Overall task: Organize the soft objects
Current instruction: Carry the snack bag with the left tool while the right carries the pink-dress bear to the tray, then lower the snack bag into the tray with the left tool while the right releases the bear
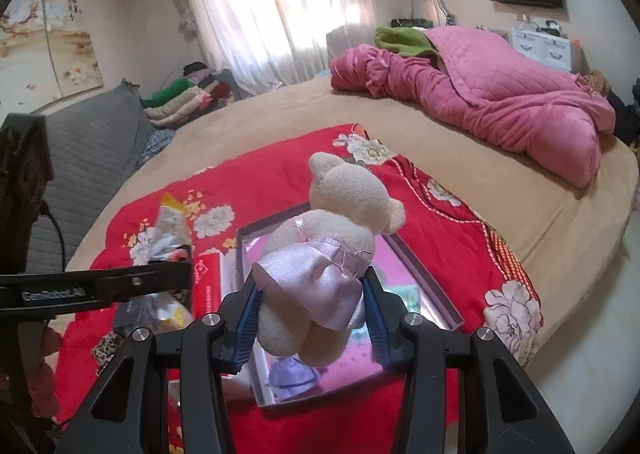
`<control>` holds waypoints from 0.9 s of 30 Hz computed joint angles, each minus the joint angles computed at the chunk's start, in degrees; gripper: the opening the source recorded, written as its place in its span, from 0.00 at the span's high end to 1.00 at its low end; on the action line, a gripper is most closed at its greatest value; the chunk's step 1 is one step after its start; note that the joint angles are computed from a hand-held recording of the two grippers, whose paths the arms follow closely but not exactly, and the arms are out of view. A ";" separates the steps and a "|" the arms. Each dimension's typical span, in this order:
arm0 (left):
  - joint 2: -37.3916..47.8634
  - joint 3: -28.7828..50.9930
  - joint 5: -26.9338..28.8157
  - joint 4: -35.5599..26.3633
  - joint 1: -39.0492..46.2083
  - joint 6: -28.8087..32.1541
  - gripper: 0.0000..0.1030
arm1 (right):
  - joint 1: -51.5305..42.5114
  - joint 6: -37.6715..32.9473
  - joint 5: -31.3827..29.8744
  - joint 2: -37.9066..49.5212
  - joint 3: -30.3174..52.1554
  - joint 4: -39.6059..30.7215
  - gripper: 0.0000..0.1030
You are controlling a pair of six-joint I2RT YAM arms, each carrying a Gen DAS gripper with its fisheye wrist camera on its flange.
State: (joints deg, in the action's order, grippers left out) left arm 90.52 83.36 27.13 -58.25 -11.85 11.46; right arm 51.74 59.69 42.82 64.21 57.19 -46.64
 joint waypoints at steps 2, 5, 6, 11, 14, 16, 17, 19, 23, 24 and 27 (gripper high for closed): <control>1.51 0.08 -0.40 0.56 -1.59 -1.02 0.64 | -0.84 -0.21 -0.66 -0.92 -1.50 0.65 0.53; 4.08 0.45 -2.04 2.05 -4.00 -2.62 0.64 | -2.73 -1.30 -2.26 -2.16 -3.29 2.14 0.53; 4.66 0.58 -2.46 2.32 -4.46 -2.96 0.64 | -3.33 -1.88 -2.78 -2.53 -3.80 2.61 0.53; 7.96 1.66 -4.38 3.41 -6.35 -4.28 0.64 | -5.70 -3.60 -5.22 -3.28 -6.45 5.07 0.53; 9.56 2.22 -5.16 4.02 -7.03 -4.81 0.64 | -6.95 -4.58 -6.56 -2.89 -7.64 6.54 0.53; 10.58 2.36 -6.21 4.62 -7.61 -4.97 0.64 | -7.73 -5.14 -7.48 -2.31 -8.02 7.07 0.53; 11.21 2.67 -6.35 4.66 -7.87 -5.05 0.64 | -7.97 -5.24 -7.68 -2.14 -8.25 7.34 0.53; 12.49 3.20 -6.89 4.83 -8.38 -5.30 0.64 | -8.87 -5.92 -9.20 -1.94 -9.07 8.38 0.53; 14.98 4.24 -7.71 5.12 -9.11 -5.56 0.64 | -10.00 -7.18 -11.46 -0.76 -10.27 9.78 0.53; 15.68 4.63 -8.02 5.04 -9.28 -5.54 0.64 | -10.44 -7.88 -12.50 -0.20 -10.65 10.59 0.53; 17.34 5.56 -8.93 5.20 -9.48 -5.70 0.64 | -11.18 -9.48 -14.53 1.43 -11.40 12.34 0.53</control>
State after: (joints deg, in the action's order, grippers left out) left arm 107.86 88.92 18.20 -53.05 -21.33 5.76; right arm 40.55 50.20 28.29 65.64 45.80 -34.29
